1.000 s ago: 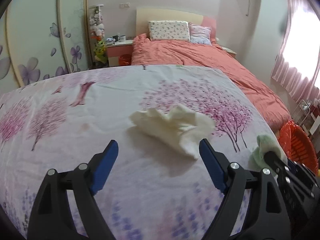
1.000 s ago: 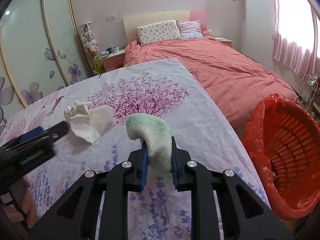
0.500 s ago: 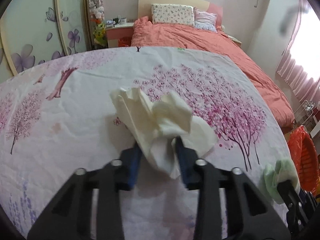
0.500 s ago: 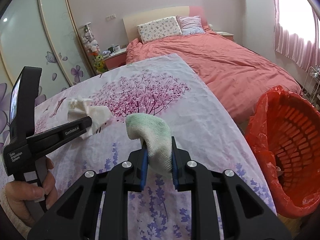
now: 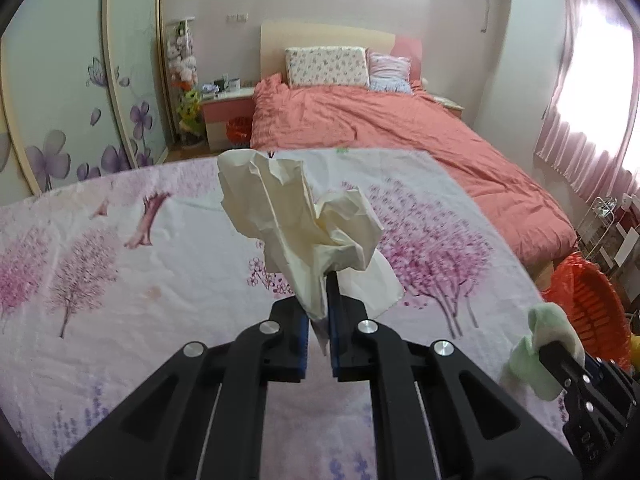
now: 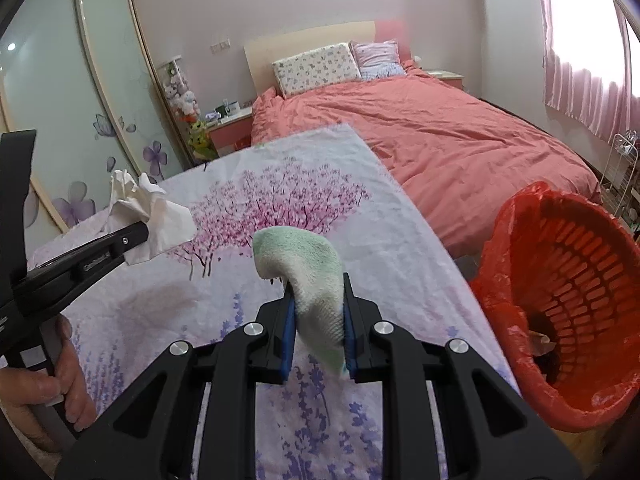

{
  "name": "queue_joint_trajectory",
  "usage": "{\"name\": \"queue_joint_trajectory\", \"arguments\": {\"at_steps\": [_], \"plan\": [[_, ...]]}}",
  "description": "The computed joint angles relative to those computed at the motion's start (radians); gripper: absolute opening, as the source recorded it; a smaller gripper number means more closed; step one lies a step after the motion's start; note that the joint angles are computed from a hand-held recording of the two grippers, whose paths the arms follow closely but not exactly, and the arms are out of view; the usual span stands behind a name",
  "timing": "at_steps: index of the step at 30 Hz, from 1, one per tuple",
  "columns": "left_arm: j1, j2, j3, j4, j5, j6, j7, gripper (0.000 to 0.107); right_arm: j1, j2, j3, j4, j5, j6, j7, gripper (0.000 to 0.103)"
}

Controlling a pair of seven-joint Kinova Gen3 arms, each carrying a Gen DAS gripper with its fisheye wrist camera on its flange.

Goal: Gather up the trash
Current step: 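Carry the white tissue and green cloth over the orange basket with both tools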

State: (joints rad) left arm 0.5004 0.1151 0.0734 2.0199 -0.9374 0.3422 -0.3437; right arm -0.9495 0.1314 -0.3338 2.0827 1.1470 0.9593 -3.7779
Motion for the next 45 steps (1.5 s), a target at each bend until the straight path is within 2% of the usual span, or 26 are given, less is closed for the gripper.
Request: {"name": "queue_joint_trajectory", "arguments": {"at_steps": [5, 15, 26, 33, 45], "plan": [[0.004, -0.069, 0.048, 0.022, -0.039, 0.046, 0.03, 0.009, -0.02, -0.031, -0.022, -0.001, -0.004, 0.058, -0.01, 0.02], [-0.045, -0.155, 0.193, 0.028, -0.013, 0.11, 0.015, 0.009, -0.051, -0.082, -0.08, 0.002, -0.019, 0.183, -0.03, 0.02], [-0.036, -0.177, 0.298, 0.018, -0.007, 0.135, 0.016, 0.009, -0.056, -0.15, -0.136, 0.049, -0.059, 0.288, -0.072, 0.02], [0.028, -0.157, 0.321, 0.0, -0.024, 0.139, 0.036, 0.009, -0.045, -0.204, -0.185, 0.098, -0.098, 0.35, -0.122, 0.02], [0.153, -0.086, 0.307, -0.055, -0.022, 0.066, 0.024, 0.009, 0.019, -0.349, -0.283, 0.224, -0.197, 0.415, -0.223, 0.02]]}}
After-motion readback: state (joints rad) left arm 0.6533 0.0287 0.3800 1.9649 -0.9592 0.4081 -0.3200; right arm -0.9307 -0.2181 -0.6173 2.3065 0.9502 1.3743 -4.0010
